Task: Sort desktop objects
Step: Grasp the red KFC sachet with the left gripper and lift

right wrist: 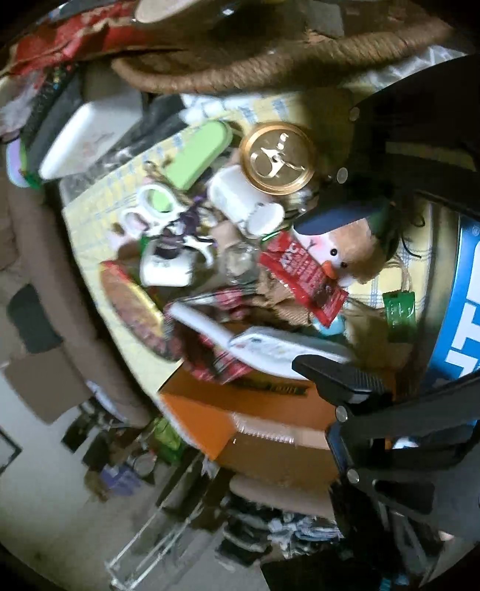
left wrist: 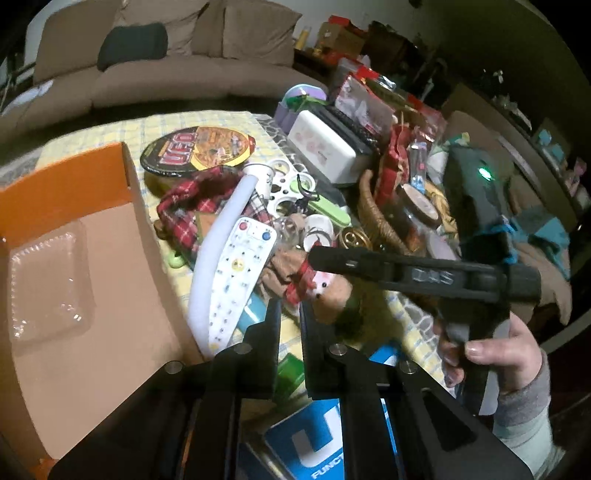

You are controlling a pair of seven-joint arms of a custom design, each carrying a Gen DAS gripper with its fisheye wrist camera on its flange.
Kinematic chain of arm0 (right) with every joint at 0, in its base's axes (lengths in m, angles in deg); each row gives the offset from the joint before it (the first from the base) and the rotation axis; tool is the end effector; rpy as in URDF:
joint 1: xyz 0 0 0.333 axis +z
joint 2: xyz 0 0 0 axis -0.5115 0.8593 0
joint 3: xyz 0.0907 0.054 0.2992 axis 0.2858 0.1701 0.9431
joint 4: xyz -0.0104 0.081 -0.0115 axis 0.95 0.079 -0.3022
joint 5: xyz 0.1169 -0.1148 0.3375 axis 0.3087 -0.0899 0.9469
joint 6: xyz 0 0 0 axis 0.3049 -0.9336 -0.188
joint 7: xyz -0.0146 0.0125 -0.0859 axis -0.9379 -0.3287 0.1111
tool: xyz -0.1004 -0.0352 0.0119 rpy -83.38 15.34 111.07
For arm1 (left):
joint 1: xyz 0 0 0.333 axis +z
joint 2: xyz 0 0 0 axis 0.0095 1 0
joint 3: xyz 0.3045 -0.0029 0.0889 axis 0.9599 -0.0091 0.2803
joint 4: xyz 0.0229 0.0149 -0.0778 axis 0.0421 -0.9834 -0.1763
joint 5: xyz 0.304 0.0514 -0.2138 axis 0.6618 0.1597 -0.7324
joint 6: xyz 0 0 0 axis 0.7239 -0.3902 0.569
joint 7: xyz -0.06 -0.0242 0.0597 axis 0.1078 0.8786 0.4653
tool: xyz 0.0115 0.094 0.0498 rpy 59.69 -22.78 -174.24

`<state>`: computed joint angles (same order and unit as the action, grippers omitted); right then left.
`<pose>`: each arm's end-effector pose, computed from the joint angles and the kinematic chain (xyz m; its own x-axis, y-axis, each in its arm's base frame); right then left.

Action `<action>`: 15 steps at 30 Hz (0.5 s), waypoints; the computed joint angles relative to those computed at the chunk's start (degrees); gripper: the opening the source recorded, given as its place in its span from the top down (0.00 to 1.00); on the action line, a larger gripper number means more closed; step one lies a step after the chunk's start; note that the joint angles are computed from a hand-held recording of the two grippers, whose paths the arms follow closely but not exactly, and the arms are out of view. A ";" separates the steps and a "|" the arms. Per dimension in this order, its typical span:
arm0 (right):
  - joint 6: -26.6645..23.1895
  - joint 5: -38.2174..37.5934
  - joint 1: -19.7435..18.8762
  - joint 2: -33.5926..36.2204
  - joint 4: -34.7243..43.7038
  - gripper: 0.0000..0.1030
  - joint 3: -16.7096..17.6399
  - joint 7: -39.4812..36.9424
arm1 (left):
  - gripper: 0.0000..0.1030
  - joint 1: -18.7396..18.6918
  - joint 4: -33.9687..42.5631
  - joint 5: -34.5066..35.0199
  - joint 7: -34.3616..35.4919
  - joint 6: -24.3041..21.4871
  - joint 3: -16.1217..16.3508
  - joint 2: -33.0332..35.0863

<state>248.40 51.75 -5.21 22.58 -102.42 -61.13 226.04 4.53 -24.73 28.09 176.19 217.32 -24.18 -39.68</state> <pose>0.6384 0.3770 0.3128 -0.2627 -0.8411 -0.4728 -0.7777 0.4747 -0.4122 0.6995 -0.0987 0.3432 -0.6863 -0.6482 0.3299 -0.6877 0.4306 -0.5846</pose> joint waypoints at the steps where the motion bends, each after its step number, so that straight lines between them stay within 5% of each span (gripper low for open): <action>1: -1.62 0.84 -0.23 1.21 1.78 0.37 0.55 -0.05 | 0.92 0.04 -0.50 -0.02 0.44 0.23 -0.07 -0.36; 7: -1.28 3.00 -0.22 4.43 4.02 0.38 0.19 2.26 | 0.85 -0.17 -3.16 0.43 3.22 0.16 0.06 -1.98; 10: 0.67 2.04 0.48 4.06 2.37 0.84 -1.53 4.55 | 0.76 -0.96 -4.03 1.84 3.76 -0.18 0.50 -2.38; 13: 9.29 0.86 1.69 1.61 -3.46 0.90 -4.30 9.06 | 0.64 -1.98 -4.07 4.40 3.77 -1.61 1.12 -2.54; 15: 10.28 -0.95 3.08 -0.30 -5.50 0.95 -6.35 10.49 | 0.62 -3.31 -3.25 7.46 3.27 -2.63 1.85 -2.24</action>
